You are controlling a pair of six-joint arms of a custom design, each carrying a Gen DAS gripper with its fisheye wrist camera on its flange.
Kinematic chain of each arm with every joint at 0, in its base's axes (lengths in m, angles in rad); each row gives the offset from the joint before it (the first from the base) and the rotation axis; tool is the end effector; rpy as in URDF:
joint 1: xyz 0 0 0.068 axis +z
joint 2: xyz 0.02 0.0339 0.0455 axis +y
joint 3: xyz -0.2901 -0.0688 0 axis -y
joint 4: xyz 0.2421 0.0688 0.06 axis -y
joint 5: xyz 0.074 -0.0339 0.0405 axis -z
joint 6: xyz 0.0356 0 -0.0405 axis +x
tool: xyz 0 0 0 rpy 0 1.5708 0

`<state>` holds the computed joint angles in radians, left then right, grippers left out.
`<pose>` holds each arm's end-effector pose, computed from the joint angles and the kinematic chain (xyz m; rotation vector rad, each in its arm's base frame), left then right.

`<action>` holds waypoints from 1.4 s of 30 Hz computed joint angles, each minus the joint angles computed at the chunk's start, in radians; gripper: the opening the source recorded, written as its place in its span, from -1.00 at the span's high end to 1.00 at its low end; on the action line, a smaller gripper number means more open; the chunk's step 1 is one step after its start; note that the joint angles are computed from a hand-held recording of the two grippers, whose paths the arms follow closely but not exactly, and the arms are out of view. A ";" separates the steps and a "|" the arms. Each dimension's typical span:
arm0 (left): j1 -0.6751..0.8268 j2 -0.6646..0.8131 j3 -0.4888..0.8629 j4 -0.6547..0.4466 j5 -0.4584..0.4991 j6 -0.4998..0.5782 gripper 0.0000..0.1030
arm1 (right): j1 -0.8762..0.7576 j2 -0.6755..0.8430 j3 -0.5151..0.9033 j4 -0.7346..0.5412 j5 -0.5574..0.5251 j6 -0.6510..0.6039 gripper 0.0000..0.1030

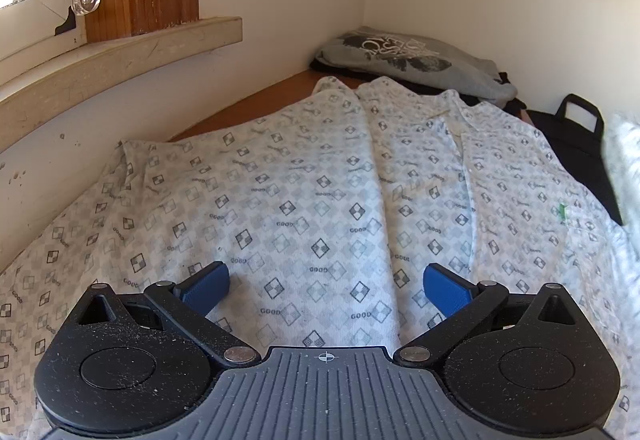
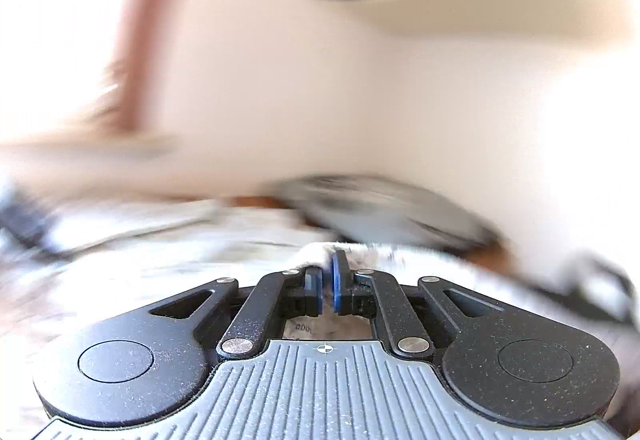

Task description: Fold clothes

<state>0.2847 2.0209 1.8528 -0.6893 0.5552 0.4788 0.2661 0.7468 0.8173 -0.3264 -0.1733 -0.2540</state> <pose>0.4498 0.1121 0.3145 0.4603 2.2380 -0.2854 0.1430 0.0453 0.3599 -0.5865 1.7292 0.1668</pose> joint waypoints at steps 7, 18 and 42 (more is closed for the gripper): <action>-0.004 -0.006 -0.011 0.008 -0.014 0.007 -1.00 | 0.094 0.019 -0.121 0.015 -0.022 0.037 0.20; -0.005 -0.008 -0.011 0.004 -0.015 0.011 -1.00 | -0.388 -0.087 -0.110 -0.088 -0.457 0.061 -0.26; -0.011 0.005 0.107 -0.211 0.121 -0.092 -0.39 | -0.159 -0.126 -0.188 -0.054 -0.438 0.125 0.28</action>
